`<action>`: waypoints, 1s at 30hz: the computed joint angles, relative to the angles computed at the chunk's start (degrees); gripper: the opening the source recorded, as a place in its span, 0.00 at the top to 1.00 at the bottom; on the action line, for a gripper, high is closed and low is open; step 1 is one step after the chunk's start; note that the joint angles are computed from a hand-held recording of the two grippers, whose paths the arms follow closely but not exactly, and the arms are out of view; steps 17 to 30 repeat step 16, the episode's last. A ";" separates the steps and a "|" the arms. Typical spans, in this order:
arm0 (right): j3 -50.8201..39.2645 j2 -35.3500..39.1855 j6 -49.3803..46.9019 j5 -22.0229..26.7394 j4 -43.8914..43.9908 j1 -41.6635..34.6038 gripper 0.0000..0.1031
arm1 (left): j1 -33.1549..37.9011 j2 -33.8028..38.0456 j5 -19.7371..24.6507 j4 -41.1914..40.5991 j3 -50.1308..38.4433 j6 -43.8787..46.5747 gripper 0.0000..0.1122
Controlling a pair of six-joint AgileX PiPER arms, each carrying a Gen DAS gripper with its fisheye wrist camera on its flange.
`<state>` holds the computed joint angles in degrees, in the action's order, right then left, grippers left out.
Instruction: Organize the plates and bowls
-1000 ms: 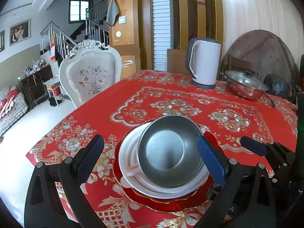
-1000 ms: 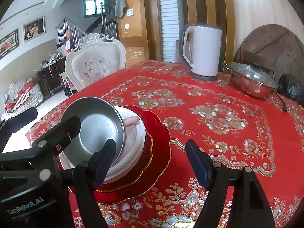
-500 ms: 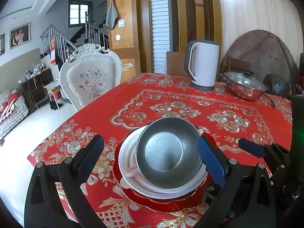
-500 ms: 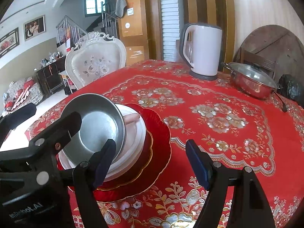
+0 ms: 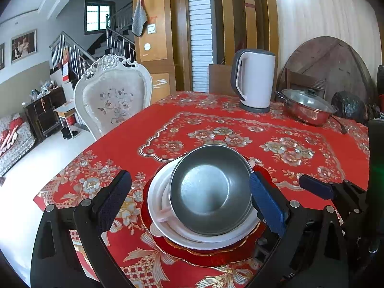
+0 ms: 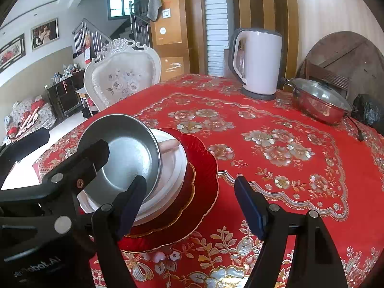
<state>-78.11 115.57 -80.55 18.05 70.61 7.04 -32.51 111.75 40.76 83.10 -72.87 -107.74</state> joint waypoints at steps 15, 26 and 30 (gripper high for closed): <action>1.13 -0.48 -2.13 0.09 1.67 0.02 0.26 | -2.78 0.45 4.46 4.19 0.86 -3.15 0.12; 1.38 -0.62 -2.78 0.06 2.33 -0.09 0.26 | -2.79 0.26 4.22 4.06 0.89 -3.17 0.12; 1.38 -0.62 -2.78 0.06 2.33 -0.09 0.26 | -2.79 0.26 4.22 4.06 0.89 -3.17 0.12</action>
